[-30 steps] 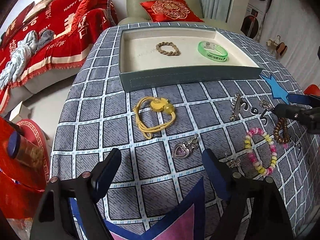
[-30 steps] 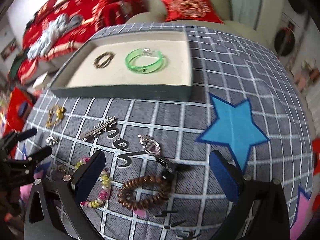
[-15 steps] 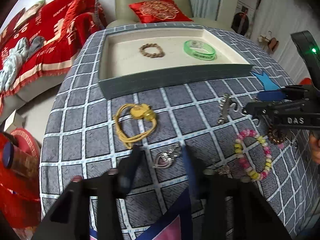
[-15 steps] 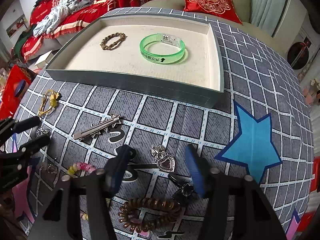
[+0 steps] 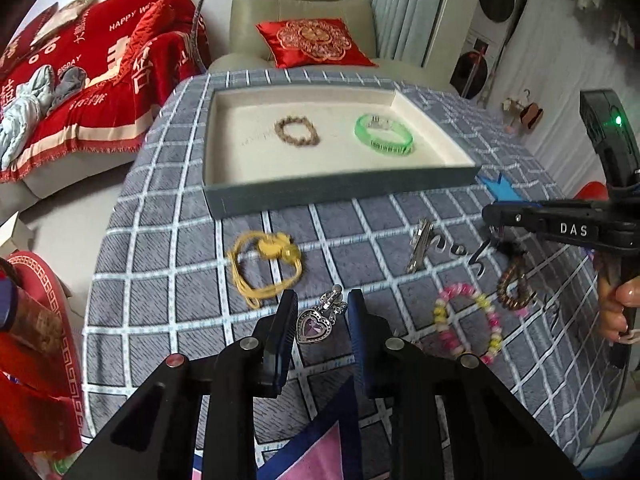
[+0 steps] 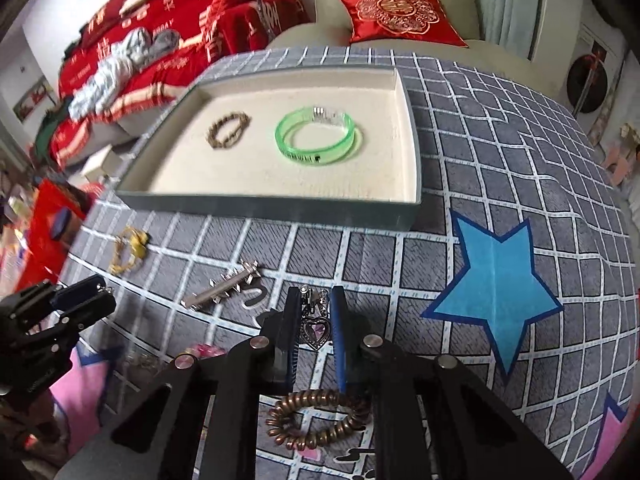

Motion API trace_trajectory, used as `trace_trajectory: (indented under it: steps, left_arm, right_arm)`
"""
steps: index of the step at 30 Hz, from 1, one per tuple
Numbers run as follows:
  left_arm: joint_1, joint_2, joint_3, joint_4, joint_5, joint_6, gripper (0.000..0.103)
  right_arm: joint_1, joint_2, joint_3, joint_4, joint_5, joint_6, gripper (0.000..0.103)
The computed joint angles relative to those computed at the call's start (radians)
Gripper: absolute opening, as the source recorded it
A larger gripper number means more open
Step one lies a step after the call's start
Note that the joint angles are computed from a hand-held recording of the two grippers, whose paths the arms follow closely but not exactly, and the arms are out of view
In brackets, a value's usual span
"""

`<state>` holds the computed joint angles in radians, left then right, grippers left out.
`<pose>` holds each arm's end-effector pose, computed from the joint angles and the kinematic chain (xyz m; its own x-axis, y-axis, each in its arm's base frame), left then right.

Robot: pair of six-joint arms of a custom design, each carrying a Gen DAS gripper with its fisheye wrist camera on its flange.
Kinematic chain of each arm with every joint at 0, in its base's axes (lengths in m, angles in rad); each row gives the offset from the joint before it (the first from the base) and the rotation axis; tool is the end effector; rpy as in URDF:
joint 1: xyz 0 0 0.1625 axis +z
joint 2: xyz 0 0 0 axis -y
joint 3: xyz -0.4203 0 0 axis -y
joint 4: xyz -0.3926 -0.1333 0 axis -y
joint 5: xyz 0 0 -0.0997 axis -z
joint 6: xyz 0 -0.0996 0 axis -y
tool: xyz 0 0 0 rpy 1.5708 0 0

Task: Organize jewelry
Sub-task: 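Carry the heart pendant into the tray and open the left tool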

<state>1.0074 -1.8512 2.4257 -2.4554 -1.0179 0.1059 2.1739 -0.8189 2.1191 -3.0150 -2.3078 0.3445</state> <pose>-0.0215 -0.3816 0.3027 -0.7468 0.4023 -0.5296 0.5908 0.7669 -0.2506 0.3390 -0.3752 0.0325 -0.8151 -0.0453 0.5776 -0.3039 0.8822 -0.3597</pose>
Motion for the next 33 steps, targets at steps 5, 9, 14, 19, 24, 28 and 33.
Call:
trace_trajectory:
  steps: [5,9,14,19,24,28,33]
  left_arm:
    - [-0.01,0.003,-0.036,-0.008,-0.013,0.004,0.042]
    - [-0.008,0.046,-0.079,-0.047,-0.008,0.03,0.042]
    - [0.01,0.126,-0.154,-0.112,-0.018,0.061,0.042]
    - [0.043,0.231,-0.255,-0.159,-0.055,0.066,0.042]
    - [0.078,0.366,-0.37,-0.177,-0.051,0.097,0.042]
    - [0.095,0.443,-0.406,-0.179,-0.024,0.125,0.042]
    - [0.122,0.508,-0.416,-0.173,0.022,0.134,0.042]
  right_arm:
    - [-0.01,-0.021,0.004,-0.042,0.048,0.01,0.016]
    - [-0.021,-0.031,-0.012,-0.056,0.076,0.012,0.016]
    - [-0.047,-0.035,-0.062,-0.057,0.106,0.013,0.016]
    - [-0.093,-0.013,-0.145,-0.038,0.167,0.01,0.016]
    - [-0.128,0.048,-0.246,0.01,0.179,-0.001,0.016]
    - [-0.155,0.095,-0.297,0.037,0.181,0.004,0.016]
    - [-0.184,0.141,-0.336,0.069,0.158,0.01,0.016]
